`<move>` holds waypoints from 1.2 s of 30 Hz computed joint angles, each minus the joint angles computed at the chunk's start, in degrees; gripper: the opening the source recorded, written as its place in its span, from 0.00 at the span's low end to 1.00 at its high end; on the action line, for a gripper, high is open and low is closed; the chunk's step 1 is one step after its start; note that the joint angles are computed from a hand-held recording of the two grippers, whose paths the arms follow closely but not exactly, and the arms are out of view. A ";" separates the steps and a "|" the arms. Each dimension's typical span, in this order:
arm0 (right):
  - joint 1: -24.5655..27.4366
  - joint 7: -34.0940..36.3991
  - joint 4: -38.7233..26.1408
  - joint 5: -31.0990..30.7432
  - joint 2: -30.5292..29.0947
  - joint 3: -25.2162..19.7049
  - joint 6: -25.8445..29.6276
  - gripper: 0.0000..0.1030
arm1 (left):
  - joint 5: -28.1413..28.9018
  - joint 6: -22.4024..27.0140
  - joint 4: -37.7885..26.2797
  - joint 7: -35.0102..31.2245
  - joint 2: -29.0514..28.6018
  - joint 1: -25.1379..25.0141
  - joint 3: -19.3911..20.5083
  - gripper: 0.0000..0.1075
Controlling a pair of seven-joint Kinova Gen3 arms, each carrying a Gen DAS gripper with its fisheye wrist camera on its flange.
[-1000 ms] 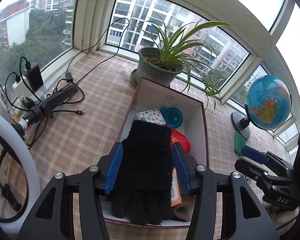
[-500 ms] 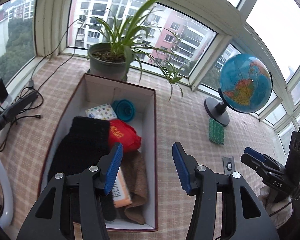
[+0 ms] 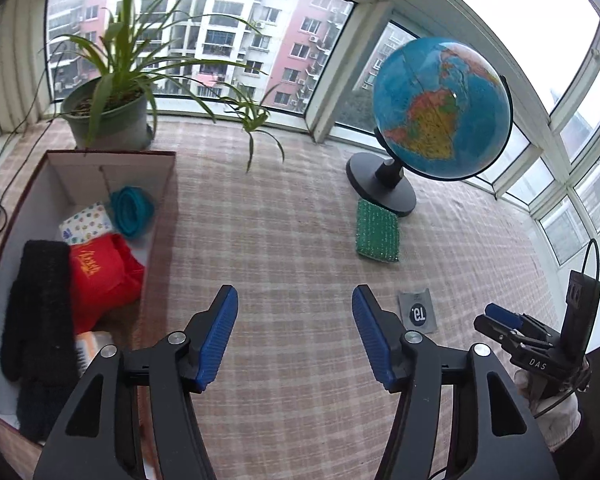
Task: Organize soft objects
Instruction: 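Move the left tool to the green sponge while the right tool approaches the grey sachet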
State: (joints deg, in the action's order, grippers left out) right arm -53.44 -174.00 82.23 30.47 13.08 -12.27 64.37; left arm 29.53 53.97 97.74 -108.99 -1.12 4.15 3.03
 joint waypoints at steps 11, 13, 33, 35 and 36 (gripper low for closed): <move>6.67 3.79 9.55 -8.10 -3.62 -1.06 -7.20 0.62 | -9.24 -0.44 -10.69 9.90 10.99 9.08 6.56 0.61; 7.36 4.64 10.17 -9.07 -3.52 -1.09 -7.83 0.62 | -11.89 0.08 -13.28 11.68 13.61 11.12 7.16 0.61; 10.88 12.48 9.68 -14.90 1.60 1.91 -12.40 0.60 | -21.13 7.74 -34.19 15.86 34.86 19.01 7.06 0.63; 11.57 13.84 9.47 -15.72 2.12 2.12 -12.79 0.57 | -20.18 8.21 -34.99 15.86 35.86 18.45 7.30 0.63; 11.98 14.67 9.38 -16.24 2.39 2.22 -12.99 0.56 | -19.54 8.50 -35.39 15.80 36.35 18.04 7.49 0.63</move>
